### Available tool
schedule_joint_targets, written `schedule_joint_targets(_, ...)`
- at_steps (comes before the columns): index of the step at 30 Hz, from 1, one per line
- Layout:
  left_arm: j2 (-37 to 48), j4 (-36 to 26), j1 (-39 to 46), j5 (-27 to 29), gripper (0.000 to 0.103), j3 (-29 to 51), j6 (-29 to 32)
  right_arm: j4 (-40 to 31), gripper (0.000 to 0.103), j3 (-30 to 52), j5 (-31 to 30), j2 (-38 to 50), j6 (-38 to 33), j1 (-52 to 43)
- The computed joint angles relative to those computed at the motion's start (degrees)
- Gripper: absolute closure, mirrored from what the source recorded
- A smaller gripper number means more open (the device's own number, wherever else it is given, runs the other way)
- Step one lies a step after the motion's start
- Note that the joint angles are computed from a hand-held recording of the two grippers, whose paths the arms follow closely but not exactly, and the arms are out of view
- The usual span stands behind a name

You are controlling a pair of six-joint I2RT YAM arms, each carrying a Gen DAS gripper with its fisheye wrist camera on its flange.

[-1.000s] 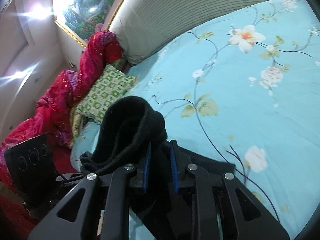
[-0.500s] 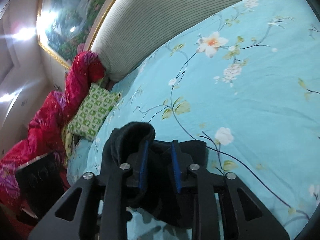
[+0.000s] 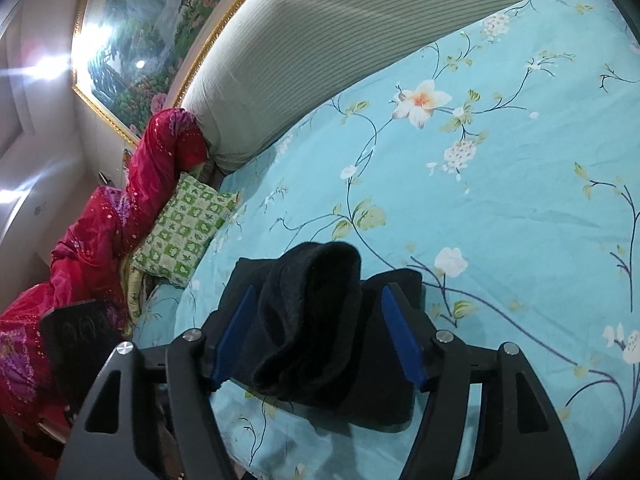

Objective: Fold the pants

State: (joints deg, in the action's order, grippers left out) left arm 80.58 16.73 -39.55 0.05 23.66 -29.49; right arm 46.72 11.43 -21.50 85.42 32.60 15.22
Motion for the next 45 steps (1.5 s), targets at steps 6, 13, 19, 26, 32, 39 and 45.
schedule_joint_targets(6, 0.4, -1.3, 12.4, 1.8, 0.022, -1.3, 0.9, -2.5, 0.029, 1.8, 5.2, 1.5, 0.0, 4.7)
schedule_joint_targets(13, 10.3, 2.5, 24.7, 11.1, 0.021, 0.8, 1.4, -3.9, 0.029, 4.7, 7.1, 6.2, 0.9, 7.1)
schedule_joint_targets(19, 17.2, 5.0, 26.5, 13.4, 0.021, 3.1, 1.5, -1.6, 0.041, 5.2, 8.3, 9.2, 1.2, 8.6)
schedule_joint_targets(26, 19.0, 5.2, 23.9, 12.6, 0.041, 4.7, 1.6, 1.2, 0.083, 4.2, 5.3, 10.5, 1.3, 6.9)
schedule_joint_targets(32, 13.8, 0.2, 21.0, 10.1, 0.047, 5.5, 3.3, -2.2, 0.089, 1.9, 4.7, 1.4, 0.1, 5.9)
schedule_joint_targets(39, 17.4, 0.9, 19.0, 5.9, 0.043, 6.1, 4.2, -6.5, 0.079, 4.3, 6.0, 6.5, -2.1, 4.8)
schedule_joint_targets(45, 13.2, -0.2, 19.7, 4.5, 0.043, 4.3, 5.1, -3.5, 0.069, 0.5, 7.6, 5.0, -1.9, 3.0)
